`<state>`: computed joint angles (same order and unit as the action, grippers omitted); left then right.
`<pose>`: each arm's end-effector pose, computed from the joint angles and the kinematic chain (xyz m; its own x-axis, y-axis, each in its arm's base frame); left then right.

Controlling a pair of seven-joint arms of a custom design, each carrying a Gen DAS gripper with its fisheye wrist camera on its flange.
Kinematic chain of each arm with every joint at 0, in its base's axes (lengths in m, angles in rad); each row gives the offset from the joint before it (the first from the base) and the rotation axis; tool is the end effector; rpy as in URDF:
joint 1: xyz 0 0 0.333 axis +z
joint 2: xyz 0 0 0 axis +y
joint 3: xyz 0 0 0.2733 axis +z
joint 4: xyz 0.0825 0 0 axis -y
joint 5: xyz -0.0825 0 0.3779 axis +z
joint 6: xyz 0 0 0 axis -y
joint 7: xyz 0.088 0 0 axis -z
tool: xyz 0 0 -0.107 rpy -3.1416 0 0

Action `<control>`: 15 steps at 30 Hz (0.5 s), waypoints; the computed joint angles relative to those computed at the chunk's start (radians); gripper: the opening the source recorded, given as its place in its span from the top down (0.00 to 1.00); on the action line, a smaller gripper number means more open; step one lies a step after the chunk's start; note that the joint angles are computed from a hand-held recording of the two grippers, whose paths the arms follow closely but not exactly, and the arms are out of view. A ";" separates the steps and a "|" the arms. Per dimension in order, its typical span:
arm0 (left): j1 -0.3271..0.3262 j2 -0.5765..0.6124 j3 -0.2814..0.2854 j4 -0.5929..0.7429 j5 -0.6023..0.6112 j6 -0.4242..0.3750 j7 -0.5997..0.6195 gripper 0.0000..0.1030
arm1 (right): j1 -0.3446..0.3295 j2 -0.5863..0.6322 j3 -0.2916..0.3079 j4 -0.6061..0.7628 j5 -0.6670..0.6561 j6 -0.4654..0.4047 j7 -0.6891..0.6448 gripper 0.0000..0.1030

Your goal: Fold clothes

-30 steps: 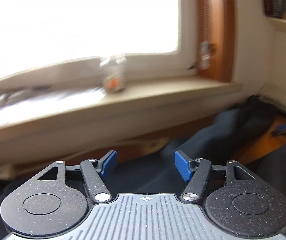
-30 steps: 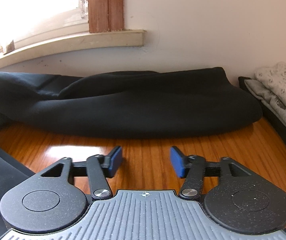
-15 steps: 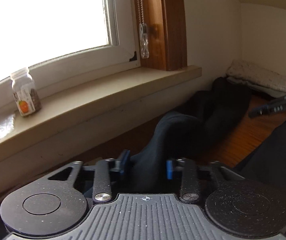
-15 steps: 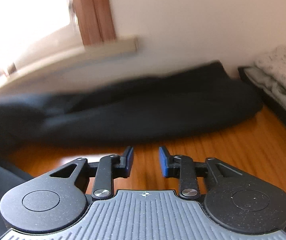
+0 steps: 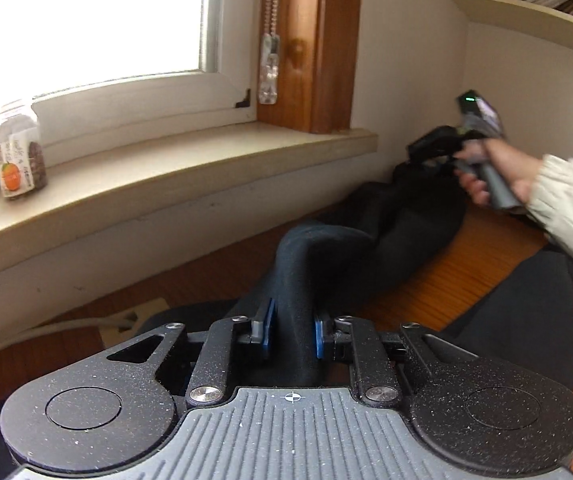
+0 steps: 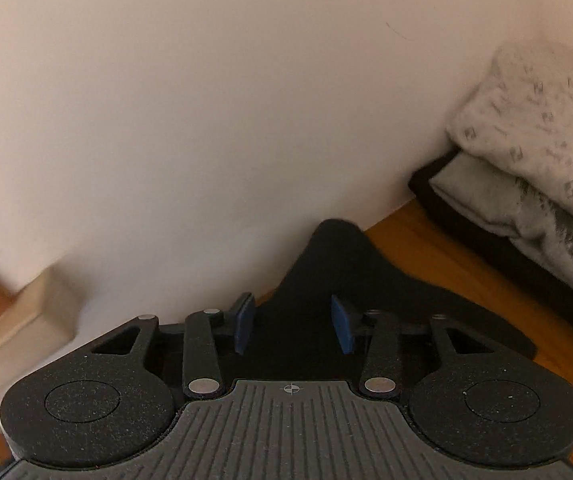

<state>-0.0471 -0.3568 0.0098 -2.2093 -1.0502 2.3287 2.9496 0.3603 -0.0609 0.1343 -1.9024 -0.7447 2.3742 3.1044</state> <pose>0.4966 -0.0331 0.5457 -0.7574 -0.6519 0.0371 -0.3736 0.3860 -0.8434 0.5159 0.2716 0.5443 -0.4618 -0.8365 -0.2951 -0.5237 0.5257 -0.6704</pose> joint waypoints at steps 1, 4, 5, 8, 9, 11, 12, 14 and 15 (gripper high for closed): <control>-0.001 0.000 0.002 0.000 0.001 -0.005 0.004 0.81 | 0.001 0.017 0.001 0.019 0.008 -0.034 -0.009 0.58; 0.000 0.001 0.006 0.003 -0.002 -0.021 0.016 0.84 | 0.000 0.019 -0.006 0.011 0.008 -0.033 0.001 0.74; 0.000 0.000 0.007 0.002 -0.004 -0.022 0.021 0.84 | -0.002 0.004 -0.010 -0.011 0.009 -0.009 0.011 0.90; 0.001 -0.002 0.011 0.003 -0.026 -0.019 0.029 0.87 | -0.019 -0.077 -0.001 -0.090 -0.094 0.058 0.121 0.93; 0.001 -0.002 0.013 0.007 -0.036 -0.017 0.028 0.88 | -0.027 -0.106 0.009 -0.107 -0.138 0.064 0.164 0.93; 0.002 -0.004 0.016 0.023 -0.051 -0.015 0.026 0.89 | -0.048 -0.156 0.032 -0.123 -0.235 0.071 0.237 0.93; 0.002 -0.004 0.018 0.033 -0.058 -0.014 0.024 0.89 | -0.058 -0.172 0.044 -0.113 -0.286 0.073 0.248 0.93; -0.001 -0.015 0.021 0.048 -0.088 0.008 0.038 0.89 | -0.077 -0.192 0.065 -0.080 -0.374 0.071 0.252 0.93; -0.004 -0.023 0.023 0.056 -0.108 0.025 0.050 0.89 | -0.082 -0.188 0.075 -0.047 -0.402 0.061 0.230 0.93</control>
<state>-0.0510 -0.3796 0.0333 -2.1538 -1.1583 2.3539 2.9998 0.2788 -0.2491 0.2091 -1.9492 -1.1464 2.4348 3.3349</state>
